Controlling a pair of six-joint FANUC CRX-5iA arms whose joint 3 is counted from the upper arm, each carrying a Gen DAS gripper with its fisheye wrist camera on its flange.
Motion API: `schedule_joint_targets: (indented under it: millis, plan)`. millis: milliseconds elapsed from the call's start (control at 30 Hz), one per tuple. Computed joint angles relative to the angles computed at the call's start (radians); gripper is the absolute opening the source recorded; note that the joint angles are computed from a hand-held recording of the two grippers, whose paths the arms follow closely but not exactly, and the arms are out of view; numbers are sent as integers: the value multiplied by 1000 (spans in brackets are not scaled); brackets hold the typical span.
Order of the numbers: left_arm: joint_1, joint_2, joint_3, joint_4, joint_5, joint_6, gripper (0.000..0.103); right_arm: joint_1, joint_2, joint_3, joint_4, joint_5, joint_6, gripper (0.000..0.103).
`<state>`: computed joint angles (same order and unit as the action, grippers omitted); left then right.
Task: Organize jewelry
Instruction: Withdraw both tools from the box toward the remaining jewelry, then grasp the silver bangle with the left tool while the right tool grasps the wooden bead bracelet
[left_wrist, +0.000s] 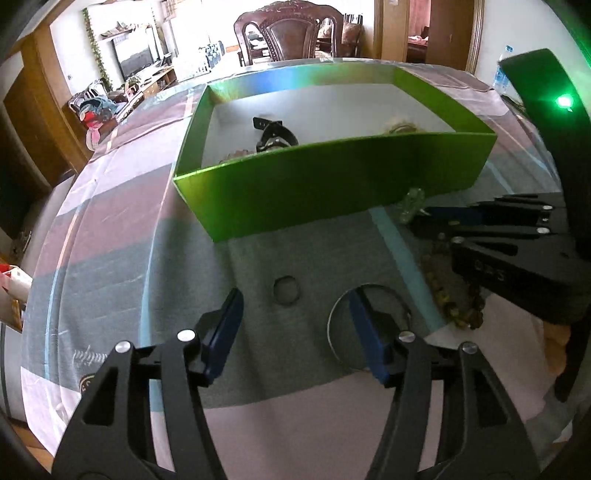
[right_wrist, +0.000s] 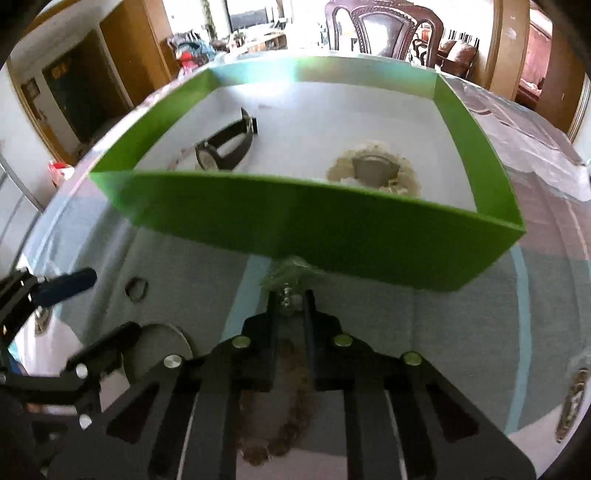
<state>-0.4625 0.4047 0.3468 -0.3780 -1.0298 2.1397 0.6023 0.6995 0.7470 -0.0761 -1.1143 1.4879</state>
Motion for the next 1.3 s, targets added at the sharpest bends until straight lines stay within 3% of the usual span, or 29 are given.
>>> schedule_joint_targets:
  millis: [100,333,400,467,567,633,833,933,1300]
  plan:
    - [2,-9,-13,3,3,2,60,-5,-22,-22,0,-31,33,13]
    - [13,-15,-37,26,12,-3,62,-38,-97,-154,69,48,-32,13]
    - [14,-11,-38,35,13,-8,62,-65,-104,-148,21,50,-33,17]
    - [13,-5,-35,40,13,-11,62,-86,-116,-151,-25,47,-23,30]
    - [12,1,-34,47,15,-15,62,-83,-134,-187,-24,59,-19,42]
    - [11,9,-27,48,11,-15,62,-75,-134,-196,-31,46,4,42]
    - [9,24,-12,51,10,-20,63,-32,-176,-297,33,150,13,42]
    - [2,32,0,33,1,-5,68,-18,-191,-338,64,201,6,42]
    - [31,-1,-62,70,59,21,70,-71,-184,-291,-72,178,31,46]
